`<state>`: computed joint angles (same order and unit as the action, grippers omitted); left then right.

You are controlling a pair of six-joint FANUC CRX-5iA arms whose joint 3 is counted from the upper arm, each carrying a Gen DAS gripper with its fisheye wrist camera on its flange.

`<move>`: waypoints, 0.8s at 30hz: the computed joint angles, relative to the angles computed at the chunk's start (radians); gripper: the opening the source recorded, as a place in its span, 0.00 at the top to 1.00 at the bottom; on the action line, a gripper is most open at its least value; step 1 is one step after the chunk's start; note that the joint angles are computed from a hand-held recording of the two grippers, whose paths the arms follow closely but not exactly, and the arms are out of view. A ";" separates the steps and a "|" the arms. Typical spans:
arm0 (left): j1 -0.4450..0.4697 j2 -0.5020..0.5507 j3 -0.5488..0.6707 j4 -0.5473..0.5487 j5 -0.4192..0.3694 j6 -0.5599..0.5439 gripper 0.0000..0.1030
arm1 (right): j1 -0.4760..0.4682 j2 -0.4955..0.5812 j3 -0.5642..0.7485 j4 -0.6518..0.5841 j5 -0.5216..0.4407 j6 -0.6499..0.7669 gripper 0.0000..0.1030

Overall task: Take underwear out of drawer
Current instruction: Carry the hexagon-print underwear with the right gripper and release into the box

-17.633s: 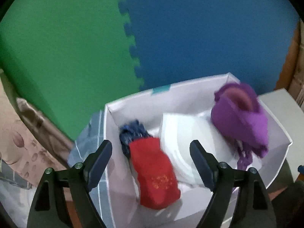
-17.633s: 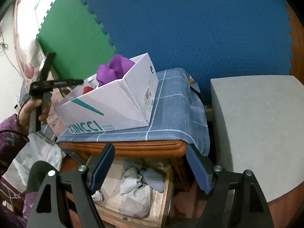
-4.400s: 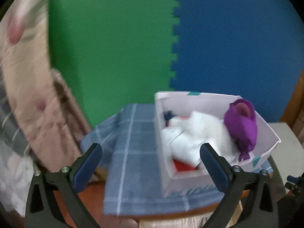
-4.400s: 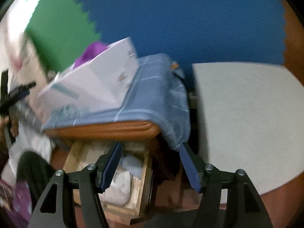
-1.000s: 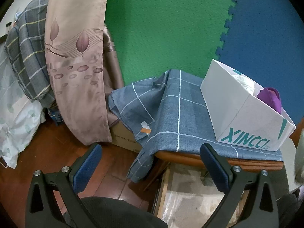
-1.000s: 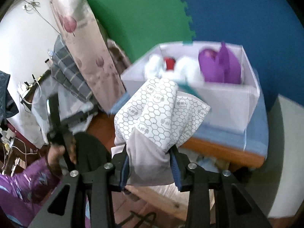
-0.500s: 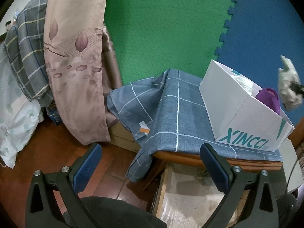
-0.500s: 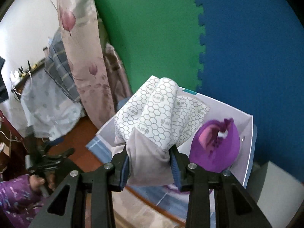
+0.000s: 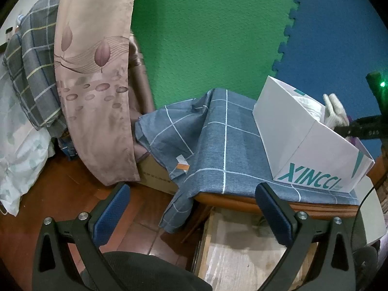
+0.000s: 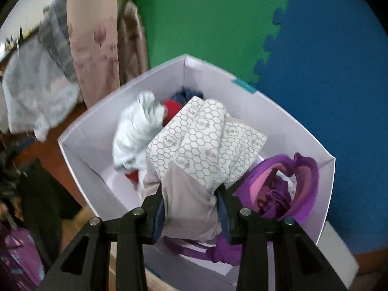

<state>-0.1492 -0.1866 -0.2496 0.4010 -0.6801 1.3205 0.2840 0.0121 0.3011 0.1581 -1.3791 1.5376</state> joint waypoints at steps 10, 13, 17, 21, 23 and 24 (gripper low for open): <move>-0.003 0.000 0.002 -0.008 0.002 0.007 0.01 | -0.008 0.009 -0.002 -0.020 -0.020 0.009 0.60; -0.002 0.001 0.002 -0.003 -0.001 0.007 0.01 | -0.004 -0.021 -0.038 -0.016 0.027 -0.003 0.52; -0.004 0.001 0.003 -0.008 -0.001 0.011 0.01 | 0.001 -0.090 -0.119 0.002 0.133 -0.045 0.48; -0.003 0.001 0.002 -0.006 0.001 0.007 0.01 | -0.007 -0.179 -0.192 -0.008 0.240 -0.093 0.48; -0.003 0.001 0.002 -0.007 0.002 0.008 0.01 | -0.012 -0.254 -0.253 -0.020 0.319 -0.142 0.47; -0.002 0.001 0.003 -0.006 0.000 0.008 0.01 | -0.012 -0.309 -0.304 -0.017 0.368 -0.187 0.43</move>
<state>-0.1517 -0.1853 -0.2469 0.3951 -0.6802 1.3281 0.2724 -0.2974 -0.0027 0.1412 -1.0109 1.3503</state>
